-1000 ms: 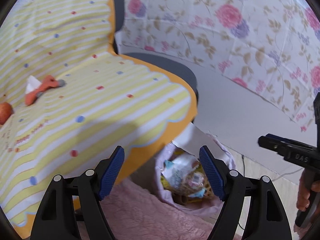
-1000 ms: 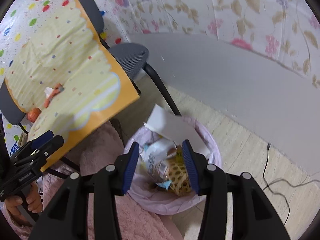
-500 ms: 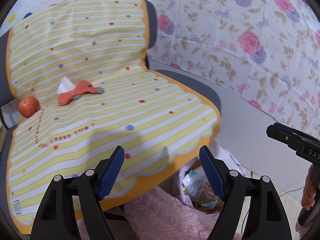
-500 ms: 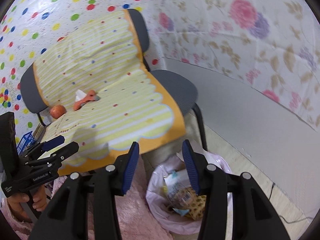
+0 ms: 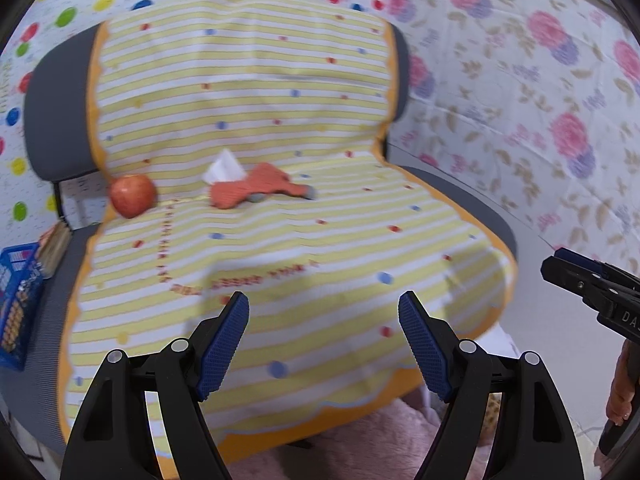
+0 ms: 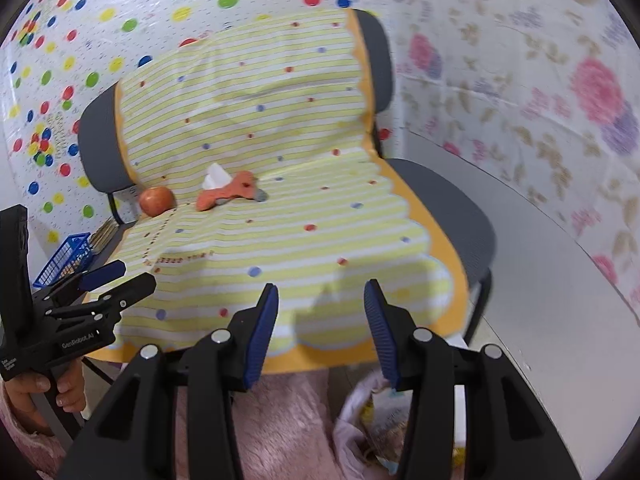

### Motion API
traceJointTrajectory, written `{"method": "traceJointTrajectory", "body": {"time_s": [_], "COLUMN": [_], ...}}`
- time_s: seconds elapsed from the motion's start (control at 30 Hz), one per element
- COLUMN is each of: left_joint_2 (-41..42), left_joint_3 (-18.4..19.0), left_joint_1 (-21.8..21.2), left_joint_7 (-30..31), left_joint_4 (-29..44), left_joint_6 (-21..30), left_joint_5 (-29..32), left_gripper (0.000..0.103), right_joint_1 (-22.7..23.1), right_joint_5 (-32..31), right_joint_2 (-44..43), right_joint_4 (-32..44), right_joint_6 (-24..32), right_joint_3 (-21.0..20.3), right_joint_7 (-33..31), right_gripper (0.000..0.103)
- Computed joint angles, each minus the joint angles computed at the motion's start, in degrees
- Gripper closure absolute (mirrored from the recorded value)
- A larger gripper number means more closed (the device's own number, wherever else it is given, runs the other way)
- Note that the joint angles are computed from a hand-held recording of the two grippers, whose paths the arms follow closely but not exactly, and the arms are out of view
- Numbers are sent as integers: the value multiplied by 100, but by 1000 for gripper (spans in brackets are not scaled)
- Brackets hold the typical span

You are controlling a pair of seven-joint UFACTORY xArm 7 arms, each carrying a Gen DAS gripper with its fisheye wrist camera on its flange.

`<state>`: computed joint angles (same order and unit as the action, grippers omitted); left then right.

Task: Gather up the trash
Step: 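Withdraw both open grippers from the bin back over the chair mat, then grasp the orange knit toy with the right gripper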

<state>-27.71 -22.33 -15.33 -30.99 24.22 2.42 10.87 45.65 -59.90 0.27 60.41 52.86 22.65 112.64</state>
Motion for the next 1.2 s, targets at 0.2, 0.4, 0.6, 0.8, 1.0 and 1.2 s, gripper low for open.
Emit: {"method": "traceJointTrajectory", "body": {"time_s": [0.2,0.4,0.6,0.8,1.0,1.2], "left_joint_2": [-122,15,393,992,1796,2602], "left_joint_3": [-57,-97,-85,-521,-981,-929], "left_joint_1": [619,1210,1584,2369,3172,3324], "left_joint_7": [-113,-186,-191,-443,-1203,-2135], "left_joint_4": [36,245,579,1128,1815,2530], "left_joint_6": [78,40,-32,-55,28,341], "left_joint_5": [166,340,507,1045,2100,3328], "left_gripper": [26,20,20,20,20,22], "right_joint_1": [-80,-67,-58,-127,-174,-340], "right_joint_5": [-169,-248,-254,-122,362,1314], "right_joint_2": [373,726,984,1456,2275,3424], "right_joint_4": [363,782,1150,1719,2621,3947], "right_joint_6": [-428,-693,-891,-1202,-1636,-1945], "right_joint_3": [-229,-491,-734,-1033,-1412,-1567], "right_joint_7": [-360,-727,-1065,-1603,-2506,-3766], "right_gripper": [57,52,47,46,46,50]}}
